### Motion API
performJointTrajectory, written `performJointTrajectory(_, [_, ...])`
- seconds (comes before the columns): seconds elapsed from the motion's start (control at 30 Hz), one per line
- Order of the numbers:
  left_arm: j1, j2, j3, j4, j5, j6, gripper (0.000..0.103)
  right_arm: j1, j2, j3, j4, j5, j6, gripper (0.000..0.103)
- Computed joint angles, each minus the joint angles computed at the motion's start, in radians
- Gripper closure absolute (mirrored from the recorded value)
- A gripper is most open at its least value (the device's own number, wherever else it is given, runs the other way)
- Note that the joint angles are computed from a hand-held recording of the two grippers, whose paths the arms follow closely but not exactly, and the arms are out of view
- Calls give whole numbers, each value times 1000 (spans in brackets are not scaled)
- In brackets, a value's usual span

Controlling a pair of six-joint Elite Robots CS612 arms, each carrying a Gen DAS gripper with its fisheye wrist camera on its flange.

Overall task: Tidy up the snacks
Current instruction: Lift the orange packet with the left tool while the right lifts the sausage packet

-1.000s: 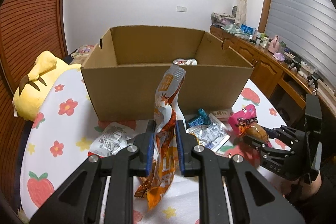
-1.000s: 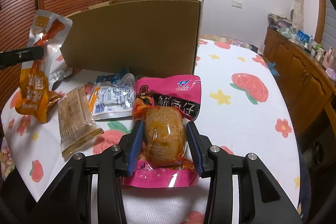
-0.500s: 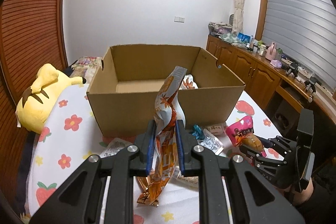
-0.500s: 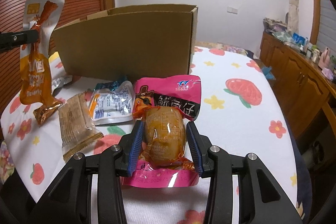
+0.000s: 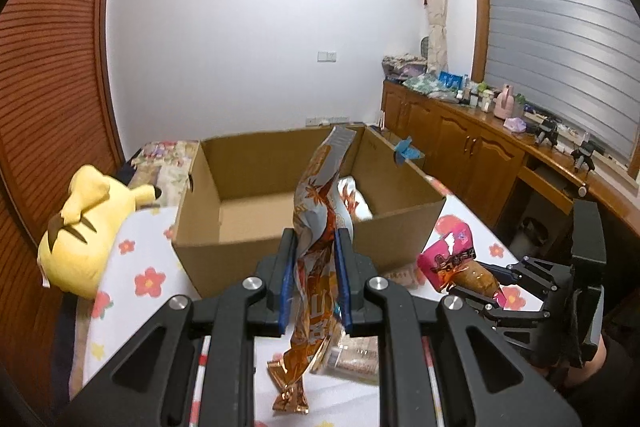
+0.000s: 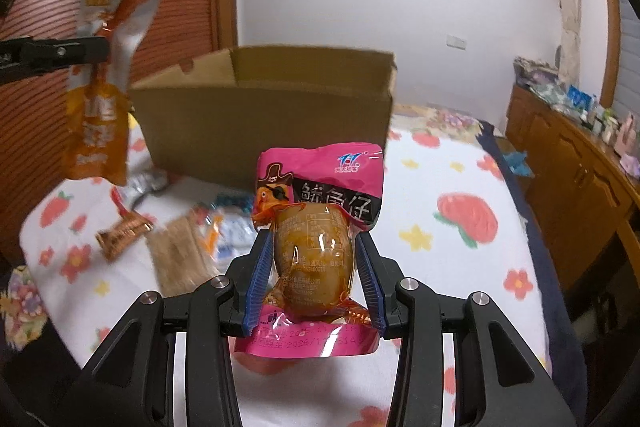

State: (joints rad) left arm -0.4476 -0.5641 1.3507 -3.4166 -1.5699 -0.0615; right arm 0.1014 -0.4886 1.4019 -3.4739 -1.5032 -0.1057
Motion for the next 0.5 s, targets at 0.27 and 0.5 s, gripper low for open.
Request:
performJointTrajectory(0.27, [7, 4, -48, 13, -11, 13, 88, 2, -32, -23, -13, 62, -40, 61])
performJointTrajectory(0.5, [21, 25, -134, 63, -5, 13, 88, 1, -33, -83, 10, 106, -66, 61])
